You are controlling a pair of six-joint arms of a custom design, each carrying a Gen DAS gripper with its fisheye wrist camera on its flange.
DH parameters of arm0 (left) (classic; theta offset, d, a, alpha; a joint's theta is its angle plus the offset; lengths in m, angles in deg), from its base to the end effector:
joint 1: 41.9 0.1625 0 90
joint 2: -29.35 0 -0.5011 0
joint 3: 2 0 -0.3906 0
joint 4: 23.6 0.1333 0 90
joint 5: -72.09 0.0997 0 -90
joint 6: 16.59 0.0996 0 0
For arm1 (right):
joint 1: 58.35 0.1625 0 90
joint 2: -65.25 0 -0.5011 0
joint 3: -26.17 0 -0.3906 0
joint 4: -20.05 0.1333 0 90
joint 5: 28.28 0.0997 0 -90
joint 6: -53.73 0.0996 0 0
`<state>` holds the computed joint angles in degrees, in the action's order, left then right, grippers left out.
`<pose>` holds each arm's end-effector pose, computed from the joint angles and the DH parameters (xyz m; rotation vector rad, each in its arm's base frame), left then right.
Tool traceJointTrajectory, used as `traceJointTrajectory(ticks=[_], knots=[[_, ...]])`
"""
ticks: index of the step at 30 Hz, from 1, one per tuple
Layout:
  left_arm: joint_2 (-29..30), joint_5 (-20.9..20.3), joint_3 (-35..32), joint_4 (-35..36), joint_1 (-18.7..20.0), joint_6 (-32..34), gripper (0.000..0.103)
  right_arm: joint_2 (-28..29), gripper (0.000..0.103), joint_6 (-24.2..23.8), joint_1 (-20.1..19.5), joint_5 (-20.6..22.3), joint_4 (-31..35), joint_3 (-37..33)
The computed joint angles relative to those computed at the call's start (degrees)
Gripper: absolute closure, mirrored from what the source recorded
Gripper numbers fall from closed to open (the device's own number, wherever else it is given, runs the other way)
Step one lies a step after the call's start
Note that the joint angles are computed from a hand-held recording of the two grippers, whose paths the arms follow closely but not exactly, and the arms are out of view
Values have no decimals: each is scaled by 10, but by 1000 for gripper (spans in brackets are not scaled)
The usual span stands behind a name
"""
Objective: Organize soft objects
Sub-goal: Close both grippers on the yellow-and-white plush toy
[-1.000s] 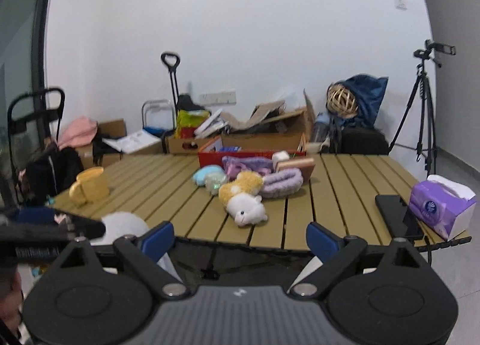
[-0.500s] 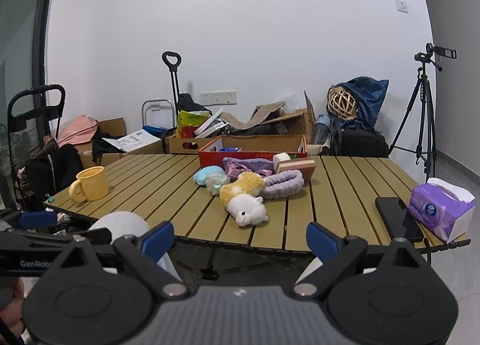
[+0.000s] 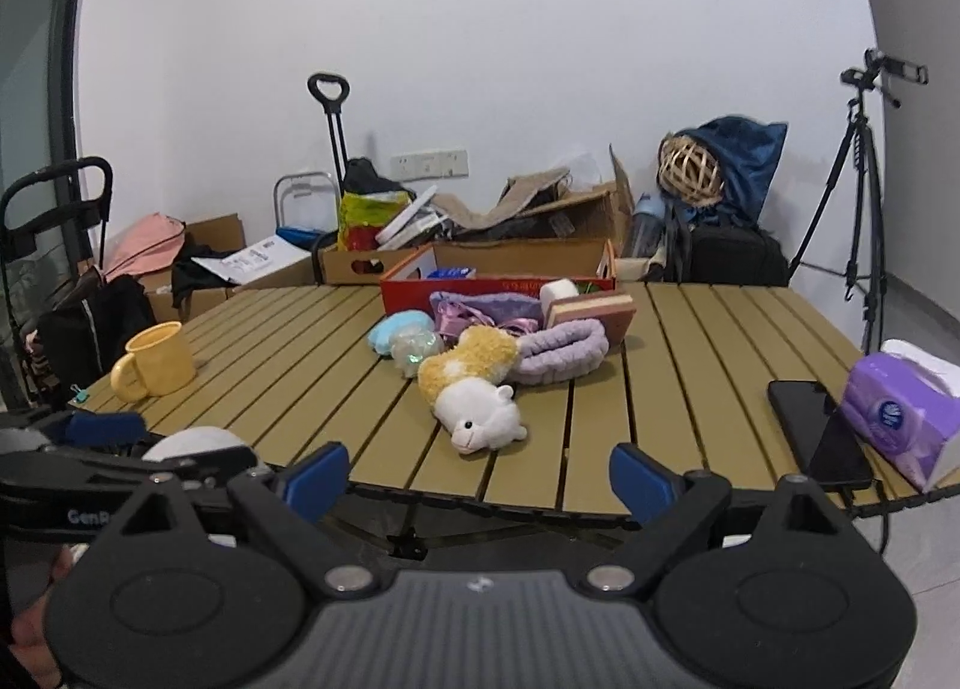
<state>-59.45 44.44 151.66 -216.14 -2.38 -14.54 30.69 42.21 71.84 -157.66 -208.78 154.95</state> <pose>-0.0778 -0.3513 0.3343 0.5442 2.0892 -1.1826 0.3820 -0.3436 0.0724 0.7349 -2.3302 1.1750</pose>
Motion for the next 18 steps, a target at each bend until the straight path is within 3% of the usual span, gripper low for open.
traceJointTrajectory(ticks=[3,7,11,13,15,18], knots=[[43,-41,-46,-22,51,27,0,-14,18,1,-31,34,44,-19],[99,-89,-111,-27,110,42,0,-17,29,-26,-64,46,98,-65],[140,-123,-175,12,158,10,0,-19,38,-10,-96,68,183,-120],[152,-133,-203,39,176,-12,0,-15,43,0,-109,84,226,-150],[163,-132,-218,50,185,-20,9,-6,54,11,-120,91,271,-181],[170,-145,-240,64,201,-15,12,13,64,33,-131,86,333,-222]])
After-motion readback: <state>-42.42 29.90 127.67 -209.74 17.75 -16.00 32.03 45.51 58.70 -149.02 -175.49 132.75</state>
